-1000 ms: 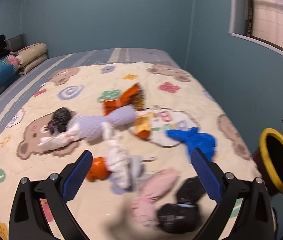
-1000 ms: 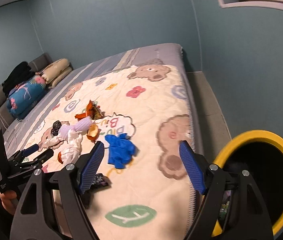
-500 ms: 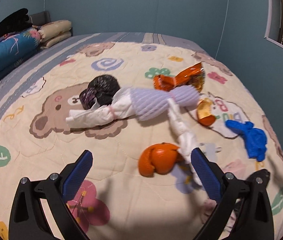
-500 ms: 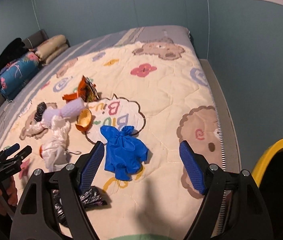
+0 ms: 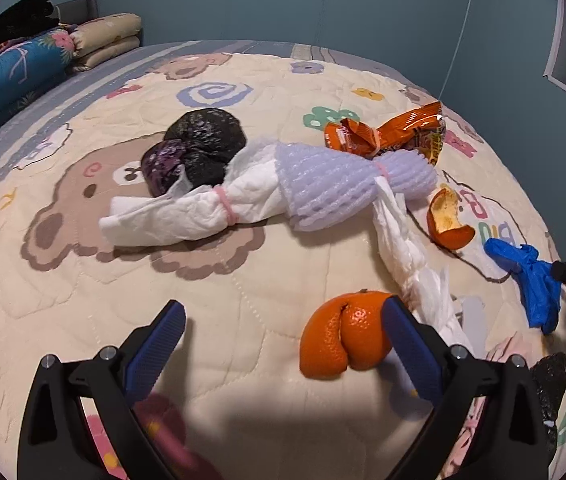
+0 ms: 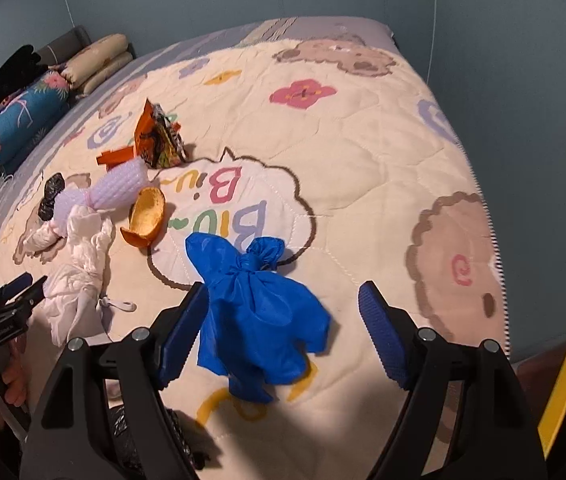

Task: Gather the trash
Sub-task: 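Grasp the orange with left tool while right tool grasps blue glove, then carry orange and blue glove to the yellow bin and release both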

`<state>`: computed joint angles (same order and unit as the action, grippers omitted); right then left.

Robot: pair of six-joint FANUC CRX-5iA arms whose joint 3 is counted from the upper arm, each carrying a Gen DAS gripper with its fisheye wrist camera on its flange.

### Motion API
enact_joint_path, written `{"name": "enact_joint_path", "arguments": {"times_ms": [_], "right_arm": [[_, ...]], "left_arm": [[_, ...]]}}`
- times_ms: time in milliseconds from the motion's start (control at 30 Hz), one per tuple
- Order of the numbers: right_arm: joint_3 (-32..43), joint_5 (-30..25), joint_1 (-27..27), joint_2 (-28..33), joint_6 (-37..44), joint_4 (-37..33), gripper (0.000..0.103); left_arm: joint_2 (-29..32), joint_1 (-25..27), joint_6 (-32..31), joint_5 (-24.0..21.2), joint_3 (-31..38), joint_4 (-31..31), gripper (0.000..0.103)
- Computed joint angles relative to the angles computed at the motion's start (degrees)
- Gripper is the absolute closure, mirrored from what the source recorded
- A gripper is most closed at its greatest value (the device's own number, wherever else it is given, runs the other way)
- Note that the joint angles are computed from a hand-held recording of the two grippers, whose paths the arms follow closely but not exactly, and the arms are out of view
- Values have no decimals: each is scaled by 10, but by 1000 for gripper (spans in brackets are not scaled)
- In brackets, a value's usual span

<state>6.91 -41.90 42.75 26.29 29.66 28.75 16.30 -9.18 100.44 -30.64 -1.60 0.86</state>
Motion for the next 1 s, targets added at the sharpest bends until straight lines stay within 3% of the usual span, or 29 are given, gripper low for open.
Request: {"name": "enact_joint_path", "arguments": {"times_ms": [67, 167, 367, 600, 1000], "right_arm": [[16, -7, -2, 12, 17, -18, 30], [36, -15, -4, 24, 42, -48, 36], [68, -30, -5, 45, 75, -83, 55], [85, -31, -8, 51, 104, -116, 81], [39, -2, 5, -5, 95, -108, 87]], "left_arm": [[4, 1, -34, 6, -5, 29, 9], [10, -1, -108, 14, -18, 85, 21], [20, -1, -237, 27, -42, 212, 57], [15, -11, -221, 38, -39, 177, 63], [-26, 4, -199, 40, -68, 176, 66]]}}
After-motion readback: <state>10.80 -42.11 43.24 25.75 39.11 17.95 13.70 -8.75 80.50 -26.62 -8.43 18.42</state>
